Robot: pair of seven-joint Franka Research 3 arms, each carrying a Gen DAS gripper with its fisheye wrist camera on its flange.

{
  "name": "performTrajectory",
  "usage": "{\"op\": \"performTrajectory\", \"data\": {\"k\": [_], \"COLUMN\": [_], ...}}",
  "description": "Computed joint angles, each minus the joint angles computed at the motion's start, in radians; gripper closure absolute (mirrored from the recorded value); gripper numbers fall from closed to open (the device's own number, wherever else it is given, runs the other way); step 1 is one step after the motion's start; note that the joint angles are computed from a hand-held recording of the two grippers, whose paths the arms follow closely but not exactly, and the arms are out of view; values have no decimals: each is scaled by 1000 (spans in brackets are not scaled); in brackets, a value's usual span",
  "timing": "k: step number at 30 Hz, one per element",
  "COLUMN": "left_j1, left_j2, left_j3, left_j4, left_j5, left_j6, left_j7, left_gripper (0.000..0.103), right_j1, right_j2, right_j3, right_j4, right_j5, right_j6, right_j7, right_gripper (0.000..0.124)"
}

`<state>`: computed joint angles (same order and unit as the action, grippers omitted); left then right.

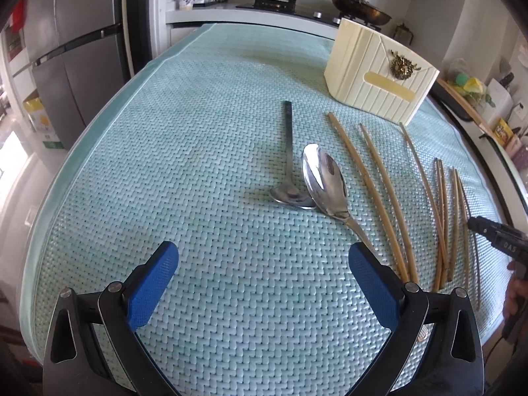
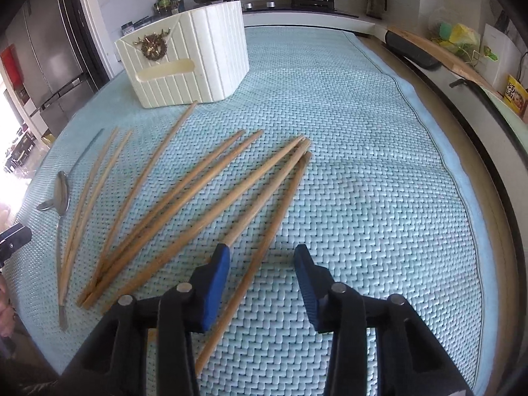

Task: Organize utensils
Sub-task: 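Close the left tool on the steel spoon handle while the right tool approaches the chopsticks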

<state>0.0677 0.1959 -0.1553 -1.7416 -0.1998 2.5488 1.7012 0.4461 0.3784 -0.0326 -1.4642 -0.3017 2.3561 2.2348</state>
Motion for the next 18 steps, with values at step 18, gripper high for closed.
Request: {"op": "performTrajectory", "data": {"k": [18], "left_j1": [-41], "left_j2": [176], "left_j3": [46], "left_j4": [231], "left_j5": [339], "left_j6": [-21], "left_j7": [-207], "left_gripper": [1], "right_j1": [-3], "right_j2": [-60], "right_j3": [4], "right_j4": [-83], "right_j5": [-100], "right_j6": [-10], "right_j7": [40], "right_gripper": [83]}}
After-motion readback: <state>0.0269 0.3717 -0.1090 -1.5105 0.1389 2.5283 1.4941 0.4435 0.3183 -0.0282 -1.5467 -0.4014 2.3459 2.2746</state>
